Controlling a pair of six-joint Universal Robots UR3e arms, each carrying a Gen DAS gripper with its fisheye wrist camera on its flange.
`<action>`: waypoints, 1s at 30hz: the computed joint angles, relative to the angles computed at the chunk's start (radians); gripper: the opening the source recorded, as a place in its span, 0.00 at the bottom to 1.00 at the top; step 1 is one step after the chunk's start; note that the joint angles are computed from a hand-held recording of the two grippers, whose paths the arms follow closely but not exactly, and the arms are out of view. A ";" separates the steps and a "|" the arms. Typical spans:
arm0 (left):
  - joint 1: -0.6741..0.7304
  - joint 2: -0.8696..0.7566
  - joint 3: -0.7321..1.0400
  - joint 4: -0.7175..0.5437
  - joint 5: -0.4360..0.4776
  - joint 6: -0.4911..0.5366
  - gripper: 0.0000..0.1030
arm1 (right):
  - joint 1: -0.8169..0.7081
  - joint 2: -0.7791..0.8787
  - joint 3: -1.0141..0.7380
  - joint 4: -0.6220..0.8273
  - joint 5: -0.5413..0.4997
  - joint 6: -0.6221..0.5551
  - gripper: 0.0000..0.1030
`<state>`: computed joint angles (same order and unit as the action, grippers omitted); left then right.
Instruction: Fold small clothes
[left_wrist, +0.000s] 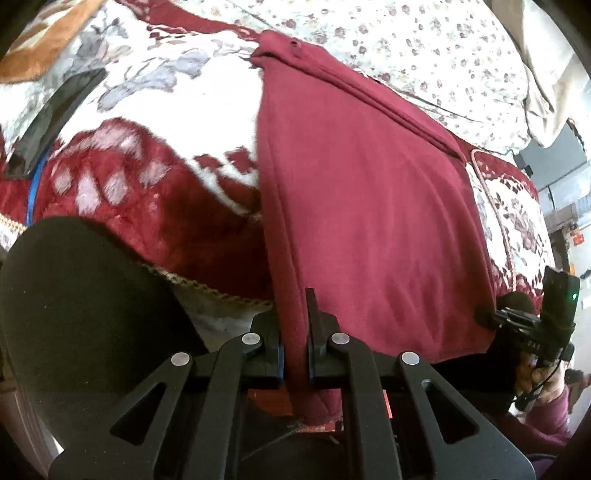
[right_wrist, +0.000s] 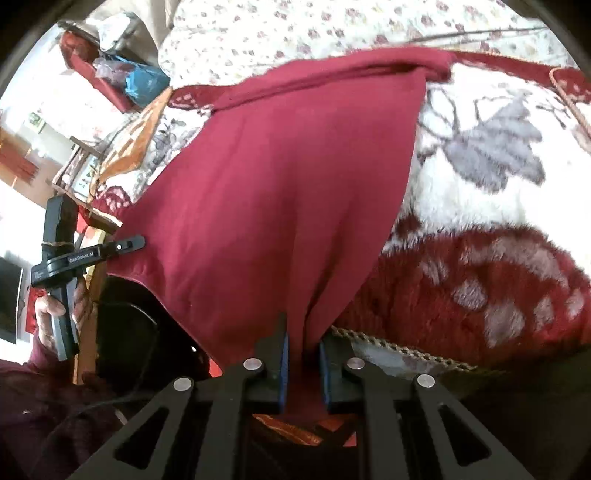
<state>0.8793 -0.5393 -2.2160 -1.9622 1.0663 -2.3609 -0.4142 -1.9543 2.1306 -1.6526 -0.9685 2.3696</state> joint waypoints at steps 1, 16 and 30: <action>-0.033 -0.002 -0.006 0.036 0.001 -0.024 0.06 | 0.005 0.003 0.000 -0.001 -0.003 -0.002 0.12; -0.331 -0.455 0.155 0.693 -0.162 -0.482 0.06 | -0.076 0.133 -0.223 0.100 0.297 0.012 0.12; -0.676 -1.500 0.927 1.300 0.109 -1.014 0.06 | 0.151 0.936 -0.982 -0.546 0.170 0.754 0.12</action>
